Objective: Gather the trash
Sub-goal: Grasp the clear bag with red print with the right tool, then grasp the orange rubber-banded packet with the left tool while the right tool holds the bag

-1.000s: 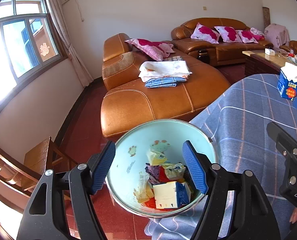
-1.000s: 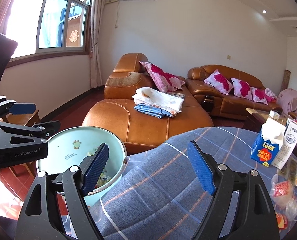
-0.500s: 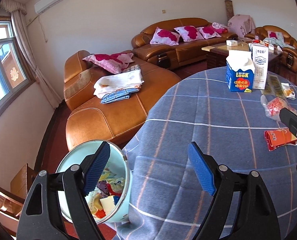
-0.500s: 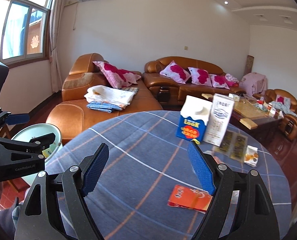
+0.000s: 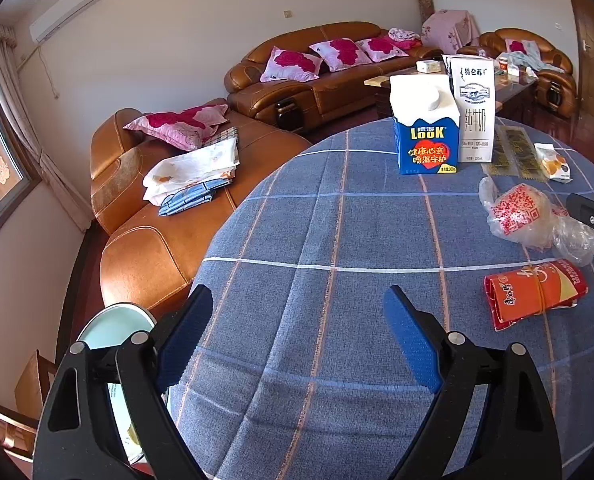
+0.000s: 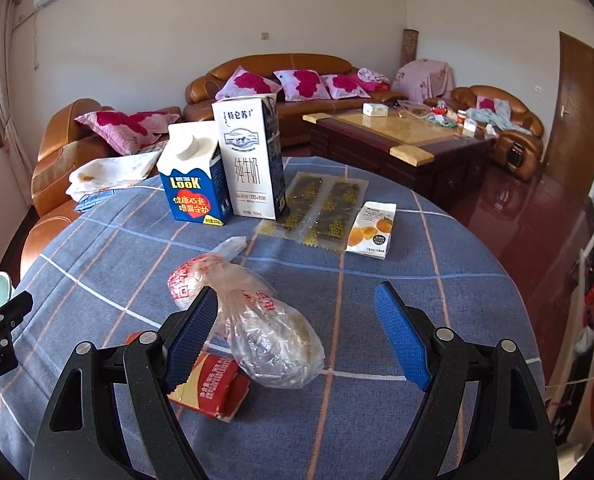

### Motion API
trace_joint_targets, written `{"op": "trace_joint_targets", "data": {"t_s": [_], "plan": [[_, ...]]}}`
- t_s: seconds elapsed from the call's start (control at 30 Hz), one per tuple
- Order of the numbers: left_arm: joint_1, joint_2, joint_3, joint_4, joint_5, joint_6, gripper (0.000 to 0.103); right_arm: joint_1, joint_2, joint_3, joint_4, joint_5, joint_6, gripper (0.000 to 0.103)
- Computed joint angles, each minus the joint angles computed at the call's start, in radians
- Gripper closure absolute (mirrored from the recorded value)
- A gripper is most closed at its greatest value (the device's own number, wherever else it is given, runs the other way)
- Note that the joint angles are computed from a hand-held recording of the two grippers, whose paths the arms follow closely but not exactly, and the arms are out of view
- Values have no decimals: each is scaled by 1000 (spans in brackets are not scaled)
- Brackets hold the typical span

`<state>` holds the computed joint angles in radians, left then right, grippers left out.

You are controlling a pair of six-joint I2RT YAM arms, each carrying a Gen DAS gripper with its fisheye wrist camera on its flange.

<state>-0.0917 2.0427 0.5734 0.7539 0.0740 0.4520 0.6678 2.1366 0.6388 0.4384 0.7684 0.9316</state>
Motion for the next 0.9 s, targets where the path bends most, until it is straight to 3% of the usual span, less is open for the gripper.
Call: {"op": "trace_joint_targets", "data": {"t_s": [0.13,0.17,0.23,0.3,0.4,0.63,0.77,0.9], "plan": [[-14,2,19,-23,1,-7,16,-48,18,10,23,-88,-32,25],[-17,1,19,-24,2,-7,16,-63,30,9,43,-126,-42,30],[-23,-2,17,-27,5,-6,16,-92,54,17,61,-207,-51,47],[-34,-8,13,-37,6,-11,16,-107,55,-9,127,-263,-62,81],[-56,-15,-2,-31,1,-17,16,-91,40,-37,155,-264,-49,98],[-168,-22,-61,21,-26,-38,12,49,-120,-159,-14,-30,180,100],[-251,-2,-58,8,-48,-66,12,124,-161,-195,-147,43,341,100],[-305,20,-36,-34,-45,-92,11,176,-136,-224,-180,73,458,100]]}}
